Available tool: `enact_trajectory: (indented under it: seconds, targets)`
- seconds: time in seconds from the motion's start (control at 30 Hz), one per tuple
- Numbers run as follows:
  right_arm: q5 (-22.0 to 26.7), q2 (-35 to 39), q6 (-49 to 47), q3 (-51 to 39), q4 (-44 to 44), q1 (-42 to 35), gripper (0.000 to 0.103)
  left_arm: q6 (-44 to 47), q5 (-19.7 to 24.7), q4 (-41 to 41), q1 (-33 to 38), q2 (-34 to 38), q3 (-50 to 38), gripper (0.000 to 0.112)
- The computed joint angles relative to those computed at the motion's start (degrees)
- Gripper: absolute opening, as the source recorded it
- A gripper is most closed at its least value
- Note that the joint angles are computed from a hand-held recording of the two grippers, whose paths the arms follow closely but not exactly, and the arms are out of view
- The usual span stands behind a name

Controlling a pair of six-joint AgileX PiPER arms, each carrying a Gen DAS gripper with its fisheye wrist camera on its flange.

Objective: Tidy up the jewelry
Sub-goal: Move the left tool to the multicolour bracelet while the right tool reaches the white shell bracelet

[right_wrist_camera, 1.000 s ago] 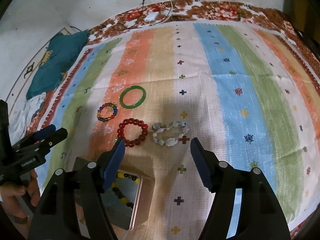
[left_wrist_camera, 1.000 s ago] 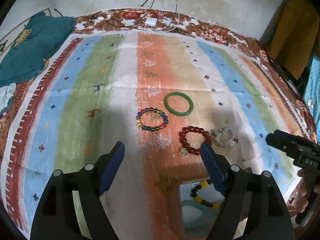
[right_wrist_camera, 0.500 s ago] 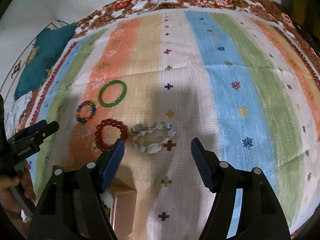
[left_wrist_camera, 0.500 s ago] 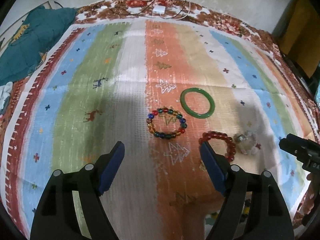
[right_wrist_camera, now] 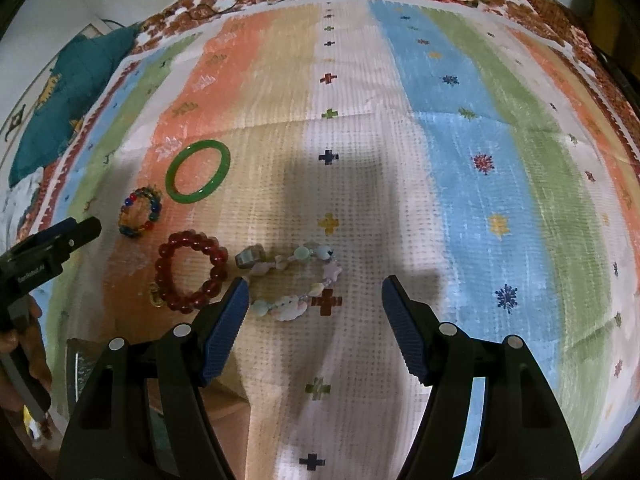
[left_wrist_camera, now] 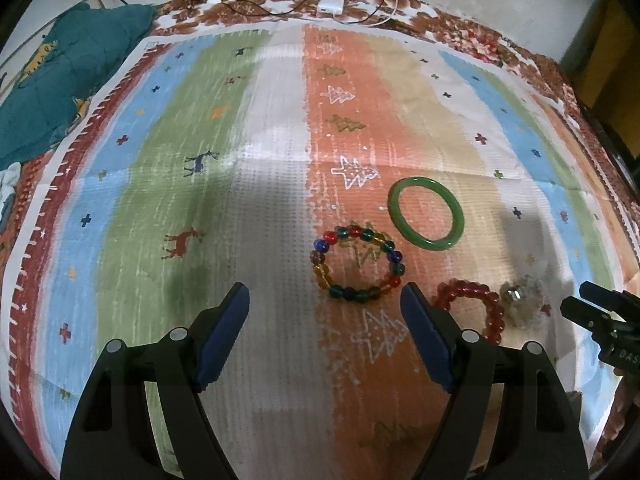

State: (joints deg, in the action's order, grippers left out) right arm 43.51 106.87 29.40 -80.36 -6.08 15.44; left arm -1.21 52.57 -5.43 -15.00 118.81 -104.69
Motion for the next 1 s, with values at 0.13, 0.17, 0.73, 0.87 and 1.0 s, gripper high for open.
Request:
enact_trajectory:
  seconds: [0.13,0.17,0.73,0.87,1.0]
  targets:
    - [0.55,1.31,0.05,-0.99,-0.38,0.07,0.069,0.18,1.03,-0.59,0.24,1.56,-1.88,0.077]
    - [0.7,1.69,0.05,-1.26,-0.49,0.05,0.069,0.33,1.37,-0.94,0.21,1.97,-2.44,0.077]
    - [1.76,7.18,-0.62,-4.03,-1.7,-0.8,0.069,-0.46,4.82,-0.22,-0.04,9.35,-10.45,0.076]
    - [2.23,7.96,-0.58,-4.85,-1.94,-0.79,0.068,-0.83,4.57,1.61,-0.7,10.05,-10.74,0.073]
    - [3.53,8.7,0.02,-6.0,-3.25,-0.5,0.056,-1.46,4.13,3.96,-1.05,10.15,-10.23,0.064]
